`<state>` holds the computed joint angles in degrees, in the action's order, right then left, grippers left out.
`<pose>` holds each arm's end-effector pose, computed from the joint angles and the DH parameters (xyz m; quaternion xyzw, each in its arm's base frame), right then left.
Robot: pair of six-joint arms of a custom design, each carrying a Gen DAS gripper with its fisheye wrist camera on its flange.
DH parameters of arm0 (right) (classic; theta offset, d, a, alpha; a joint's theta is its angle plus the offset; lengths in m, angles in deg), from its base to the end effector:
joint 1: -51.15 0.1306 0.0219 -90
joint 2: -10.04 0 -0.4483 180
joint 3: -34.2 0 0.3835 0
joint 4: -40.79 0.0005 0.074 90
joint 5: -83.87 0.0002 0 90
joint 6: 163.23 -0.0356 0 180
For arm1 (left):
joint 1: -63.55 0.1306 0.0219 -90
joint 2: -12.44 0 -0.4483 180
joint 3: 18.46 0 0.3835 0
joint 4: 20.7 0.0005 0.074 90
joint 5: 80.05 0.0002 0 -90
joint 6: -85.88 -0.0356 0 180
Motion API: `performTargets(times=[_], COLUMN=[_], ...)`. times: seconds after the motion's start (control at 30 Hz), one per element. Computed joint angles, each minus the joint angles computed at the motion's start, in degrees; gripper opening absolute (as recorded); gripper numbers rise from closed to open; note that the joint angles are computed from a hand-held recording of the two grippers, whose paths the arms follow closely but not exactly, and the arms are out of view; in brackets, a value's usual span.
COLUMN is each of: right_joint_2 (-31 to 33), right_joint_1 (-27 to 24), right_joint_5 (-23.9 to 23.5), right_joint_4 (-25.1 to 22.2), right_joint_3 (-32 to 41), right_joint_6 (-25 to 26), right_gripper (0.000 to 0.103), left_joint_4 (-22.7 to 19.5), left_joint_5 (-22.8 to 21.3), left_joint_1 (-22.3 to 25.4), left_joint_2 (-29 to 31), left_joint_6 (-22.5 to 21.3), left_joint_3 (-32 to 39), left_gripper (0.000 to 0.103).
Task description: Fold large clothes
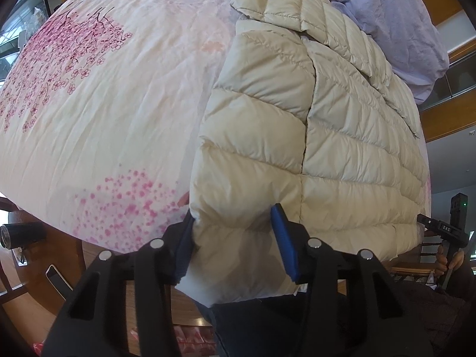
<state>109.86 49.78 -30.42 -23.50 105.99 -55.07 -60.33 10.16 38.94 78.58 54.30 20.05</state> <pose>0.4326 0.0038 0.2858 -0.1385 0.9676 0.2107 0.0162 0.2020 -0.0932 0.2616 -0.2847 0.9381 -0.1320 0.1464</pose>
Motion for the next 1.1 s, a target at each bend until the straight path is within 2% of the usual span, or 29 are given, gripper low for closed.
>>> performTargets(times=[0.1, 0.13, 0.17, 0.2, 0.3, 0.4, 0.63, 0.83, 0.93, 1.1], right_joint_2=[-0.3, -0.4, -0.3, -0.1, -0.2, -1.0, -2.8, -3.4, -2.7, -0.7], right_joint_1=[-0.4, -0.5, -0.6, -0.9, -1.2, -1.6, -3.3, -2.8, -2.3, -0.6], right_joint_5=[-0.8, -0.9, -1.1, -1.9, -3.5, -5.6, -13.8, -17.9, -18.5, -17.6], right_joint_4=[0.5, 0.7, 0.6, 0.1, 0.0, 0.0, 0.9, 4.6, 7.5, 13.8], right_joint_3=[-0.4, -0.6, -0.6, -0.5, -0.6, -0.2, 4.2, 9.2, 11.5, 14.8], right_joint_6=[-0.2, -0.3, -0.3, 0.0, 0.2, 1.0, 1.3, -1.5, -3.9, -10.6], right_gripper=[0.052, 0.048, 0.043, 0.033, 0.018, 0.011, 0.008, 0.008, 0.008, 0.008], left_joint_4=[0.1, 0.2, 0.6, 1.1, 1.3, 0.6, -1.9, -1.4, -1.0, -0.3], left_joint_5=[0.0, 0.2, 0.6, 1.1, 1.1, 0.3, -3.5, -6.3, -7.4, -7.4], left_joint_1=[-0.2, -0.2, -0.1, -0.1, -0.5, -1.0, 0.5, 4.3, 6.8, 11.4], left_joint_2=[0.2, 0.2, 0.3, 0.5, 1.0, 0.6, -3.7, -4.7, -2.9, 1.2], left_joint_6=[0.4, 0.6, 0.6, 0.7, 0.7, 0.3, -3.7, -8.3, -11.3, -14.9], left_joint_3=[0.1, 0.0, 0.0, -0.1, 0.3, 1.4, 5.6, 10.3, 12.8, 16.6], left_gripper=[0.043, 0.04, 0.033, 0.03, 0.019, 0.011, 0.007, 0.007, 0.007, 0.007])
